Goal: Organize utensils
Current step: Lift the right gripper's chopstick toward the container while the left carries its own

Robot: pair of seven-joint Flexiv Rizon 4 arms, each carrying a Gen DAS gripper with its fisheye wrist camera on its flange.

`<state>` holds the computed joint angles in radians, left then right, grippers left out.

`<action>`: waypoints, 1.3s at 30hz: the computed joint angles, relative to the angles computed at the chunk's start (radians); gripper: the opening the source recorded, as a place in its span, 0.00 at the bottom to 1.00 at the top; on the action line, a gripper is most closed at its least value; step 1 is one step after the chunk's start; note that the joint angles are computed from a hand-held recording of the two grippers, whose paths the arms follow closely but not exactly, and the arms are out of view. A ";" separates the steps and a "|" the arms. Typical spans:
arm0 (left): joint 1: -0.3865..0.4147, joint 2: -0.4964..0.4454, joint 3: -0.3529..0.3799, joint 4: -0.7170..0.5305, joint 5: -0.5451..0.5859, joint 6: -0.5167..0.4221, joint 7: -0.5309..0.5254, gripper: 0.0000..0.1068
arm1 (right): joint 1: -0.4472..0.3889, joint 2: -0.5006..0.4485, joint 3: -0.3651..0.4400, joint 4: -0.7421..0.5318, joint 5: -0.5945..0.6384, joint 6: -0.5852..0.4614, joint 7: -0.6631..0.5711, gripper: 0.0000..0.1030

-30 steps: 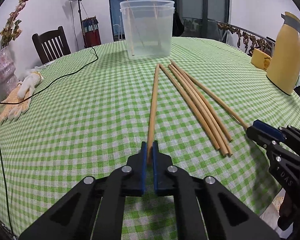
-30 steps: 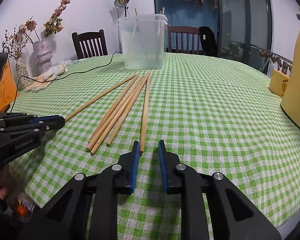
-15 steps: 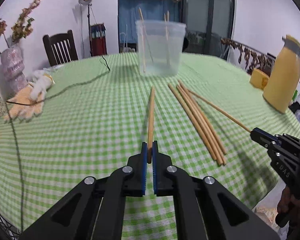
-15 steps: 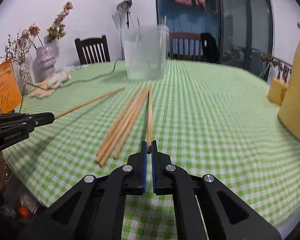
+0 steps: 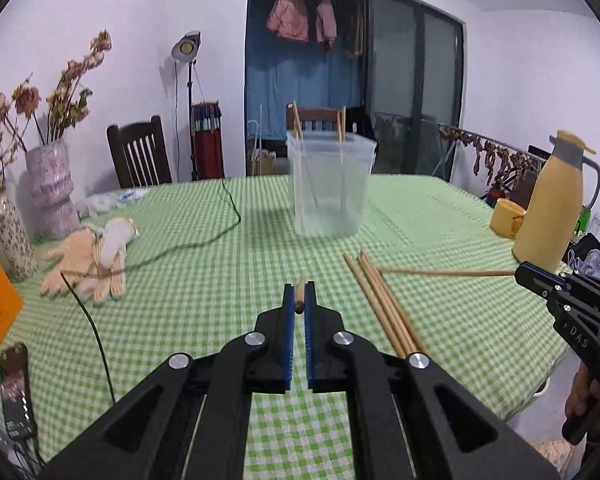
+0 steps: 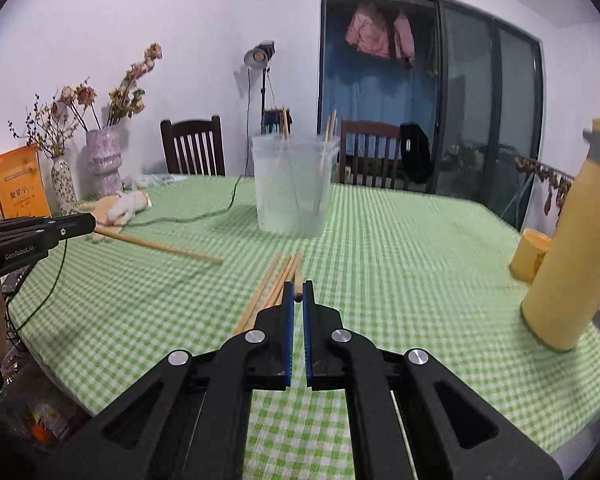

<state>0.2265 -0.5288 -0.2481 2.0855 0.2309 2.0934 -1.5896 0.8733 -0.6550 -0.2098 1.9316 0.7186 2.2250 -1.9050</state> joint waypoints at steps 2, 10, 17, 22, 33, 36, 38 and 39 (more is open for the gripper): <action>0.025 0.013 -0.026 -0.011 0.023 -0.013 0.000 0.02 | 0.007 0.019 -0.014 0.002 -0.001 -0.002 -0.019 0.04; 0.222 0.017 -0.251 -0.078 0.102 -0.129 -0.006 0.02 | -0.007 0.083 -0.046 -0.014 -0.050 -0.090 -0.029 0.04; 0.290 -0.045 -0.399 -0.211 0.046 -0.281 0.148 0.02 | -0.054 0.121 -0.093 -0.083 -0.193 -0.301 0.059 0.04; 0.323 -0.125 -0.505 -0.346 -0.044 -0.448 0.257 0.02 | -0.183 0.113 -0.020 -0.213 -0.335 -0.503 0.130 0.04; 0.177 -0.198 -0.411 -0.571 -0.202 -0.628 0.421 0.02 | -0.402 0.055 0.167 -0.394 -0.490 -0.695 0.244 0.04; 0.161 -0.202 -0.403 -0.594 -0.236 -0.659 0.469 0.02 | -0.447 0.047 0.219 -0.419 -0.523 -0.727 0.259 0.04; 0.148 -0.202 -0.392 -0.607 -0.262 -0.664 0.488 0.02 | -0.490 0.046 0.274 -0.440 -0.536 -0.742 0.256 0.04; 0.145 -0.205 -0.395 -0.625 -0.279 -0.674 0.504 0.02 | -0.507 0.041 0.293 -0.460 -0.548 -0.752 0.258 0.04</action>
